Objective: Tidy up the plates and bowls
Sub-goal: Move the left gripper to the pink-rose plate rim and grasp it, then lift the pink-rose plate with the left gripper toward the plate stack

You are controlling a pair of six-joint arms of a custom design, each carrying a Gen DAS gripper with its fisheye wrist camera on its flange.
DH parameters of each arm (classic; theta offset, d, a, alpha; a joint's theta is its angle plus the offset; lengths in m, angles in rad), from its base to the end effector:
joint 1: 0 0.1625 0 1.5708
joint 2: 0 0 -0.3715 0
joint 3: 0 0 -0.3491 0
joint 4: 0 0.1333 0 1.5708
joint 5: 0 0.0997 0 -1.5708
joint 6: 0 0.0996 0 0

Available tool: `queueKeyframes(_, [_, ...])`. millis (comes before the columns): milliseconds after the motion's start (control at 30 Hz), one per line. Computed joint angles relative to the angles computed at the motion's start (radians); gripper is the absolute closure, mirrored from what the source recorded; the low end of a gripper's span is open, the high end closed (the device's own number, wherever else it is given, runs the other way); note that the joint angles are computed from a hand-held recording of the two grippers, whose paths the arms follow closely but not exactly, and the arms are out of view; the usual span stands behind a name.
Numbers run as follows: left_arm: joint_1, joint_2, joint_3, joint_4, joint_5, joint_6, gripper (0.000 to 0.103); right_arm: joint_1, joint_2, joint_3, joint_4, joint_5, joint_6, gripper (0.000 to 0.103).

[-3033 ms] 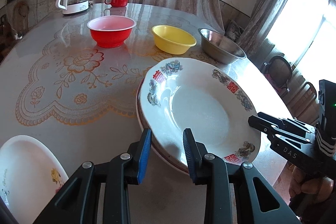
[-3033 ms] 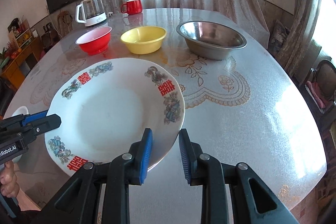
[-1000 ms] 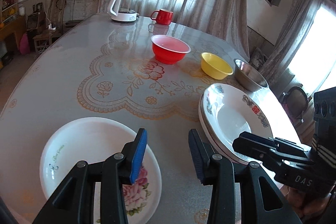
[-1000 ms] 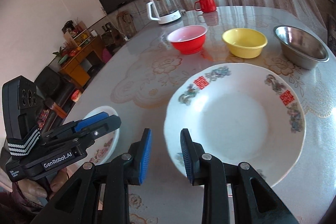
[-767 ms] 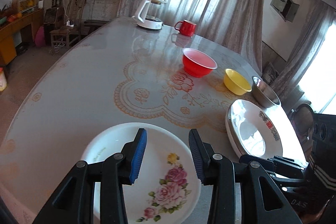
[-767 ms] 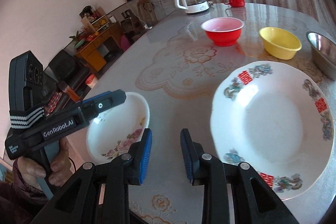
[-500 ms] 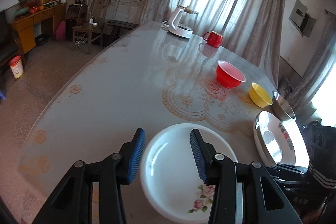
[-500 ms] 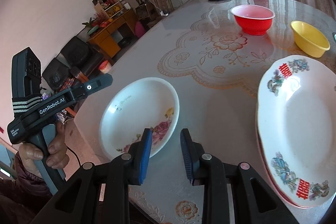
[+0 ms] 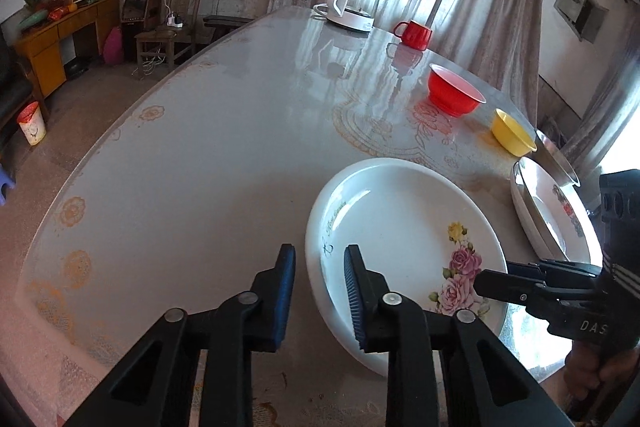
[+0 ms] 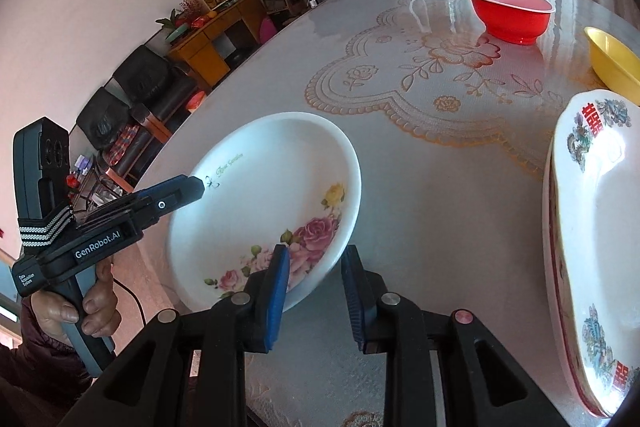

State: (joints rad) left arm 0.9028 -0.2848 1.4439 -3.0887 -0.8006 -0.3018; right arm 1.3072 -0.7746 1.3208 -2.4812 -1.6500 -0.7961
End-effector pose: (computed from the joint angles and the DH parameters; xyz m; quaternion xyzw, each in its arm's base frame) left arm -0.2217 -0.6081 -0.0850 0.1001 0.9089 -0.3186 0.2499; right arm -0.0593 -0.7011 0.1837 0.2516 -0.9500 0.1365 0.1251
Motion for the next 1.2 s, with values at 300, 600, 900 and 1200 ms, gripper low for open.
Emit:
queueKeyframes(300, [0.008,0.015,-0.006,-0.025,-0.002,0.004,0.085,-0.005,0.014,-0.03,0.033,0.025,0.021,0.076])
queueKeyframes(600, [0.007,0.008,0.003,-0.04,-0.047,0.014,0.085,-0.006,-0.005,0.016,-0.038,0.018,-0.003,0.077])
queueKeyframes(900, [-0.007,0.071,-0.083,-0.012,0.031,0.079,0.077,-0.011,-0.01,0.016,-0.053,0.016,0.003,0.075])
queueKeyframes(1200, [-0.01,0.063,-0.067,-0.02,0.04,0.048,0.083,-0.014,-0.014,0.041,-0.091,0.03,0.003,0.073])
